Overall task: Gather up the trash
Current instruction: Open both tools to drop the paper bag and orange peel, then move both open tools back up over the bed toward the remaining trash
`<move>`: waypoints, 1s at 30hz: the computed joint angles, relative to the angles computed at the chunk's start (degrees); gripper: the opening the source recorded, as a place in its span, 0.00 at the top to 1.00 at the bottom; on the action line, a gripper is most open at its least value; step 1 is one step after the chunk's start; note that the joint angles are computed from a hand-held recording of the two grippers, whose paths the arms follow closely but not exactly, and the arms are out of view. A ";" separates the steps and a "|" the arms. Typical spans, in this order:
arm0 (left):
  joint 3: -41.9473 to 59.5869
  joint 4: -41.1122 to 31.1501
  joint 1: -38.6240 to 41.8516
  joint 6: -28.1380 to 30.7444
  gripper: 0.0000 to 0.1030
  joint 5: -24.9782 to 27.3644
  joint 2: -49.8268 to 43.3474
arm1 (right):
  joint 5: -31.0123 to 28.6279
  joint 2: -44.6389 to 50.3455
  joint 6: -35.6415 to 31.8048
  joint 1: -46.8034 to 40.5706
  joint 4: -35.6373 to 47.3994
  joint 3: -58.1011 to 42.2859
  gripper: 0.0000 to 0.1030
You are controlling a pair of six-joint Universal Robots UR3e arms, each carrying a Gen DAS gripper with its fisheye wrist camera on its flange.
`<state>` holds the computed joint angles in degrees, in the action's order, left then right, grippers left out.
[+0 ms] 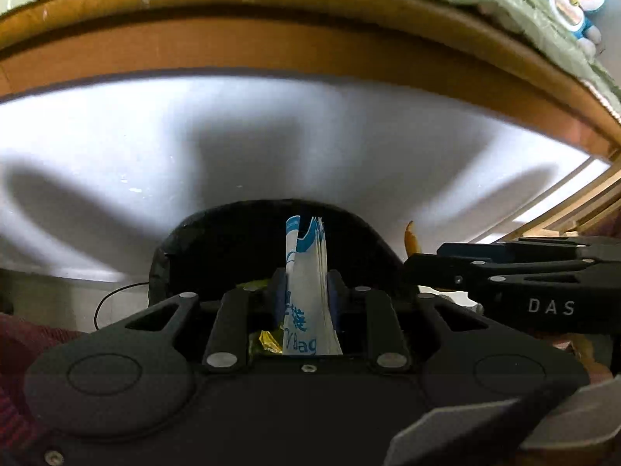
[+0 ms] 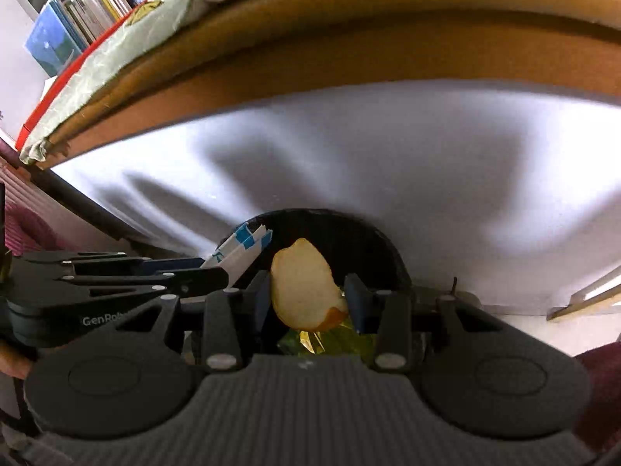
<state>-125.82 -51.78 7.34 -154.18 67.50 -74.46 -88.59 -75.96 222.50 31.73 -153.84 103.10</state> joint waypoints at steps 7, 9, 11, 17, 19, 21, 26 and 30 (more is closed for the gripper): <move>0.84 2.82 -1.70 -1.53 0.74 1.72 -3.27 | 0.31 2.64 0.43 -0.26 1.20 -3.06 0.50; 1.60 2.83 -2.52 -2.32 0.70 2.20 -3.78 | 0.33 3.09 0.44 -0.26 1.22 -3.48 0.48; 1.60 3.47 -2.91 -2.71 0.64 2.41 -3.99 | 0.30 2.95 0.39 -0.33 0.72 -3.04 0.37; 0.47 7.90 -3.84 -3.06 0.50 4.06 -4.35 | 1.27 2.03 -0.29 -1.19 -1.53 -0.80 0.31; 0.62 8.14 -3.71 -3.14 0.48 4.00 -4.26 | 1.09 2.07 -0.46 -1.02 -1.58 -0.92 0.30; 0.90 8.19 -3.58 -3.21 0.46 3.87 -4.20 | 0.95 2.05 -0.53 -0.95 -1.80 -0.92 0.30; 1.17 8.23 -3.49 -2.54 0.38 3.28 -2.81 | 0.04 0.84 -1.20 -0.94 -2.99 0.31 0.30; 1.99 6.22 -2.59 -0.11 0.34 1.23 0.68 | -1.98 -1.18 -2.85 -0.17 -2.60 0.10 0.30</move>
<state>-123.83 -45.55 4.75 -154.28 68.73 -73.79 -90.58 -77.14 219.66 31.56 -156.44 103.20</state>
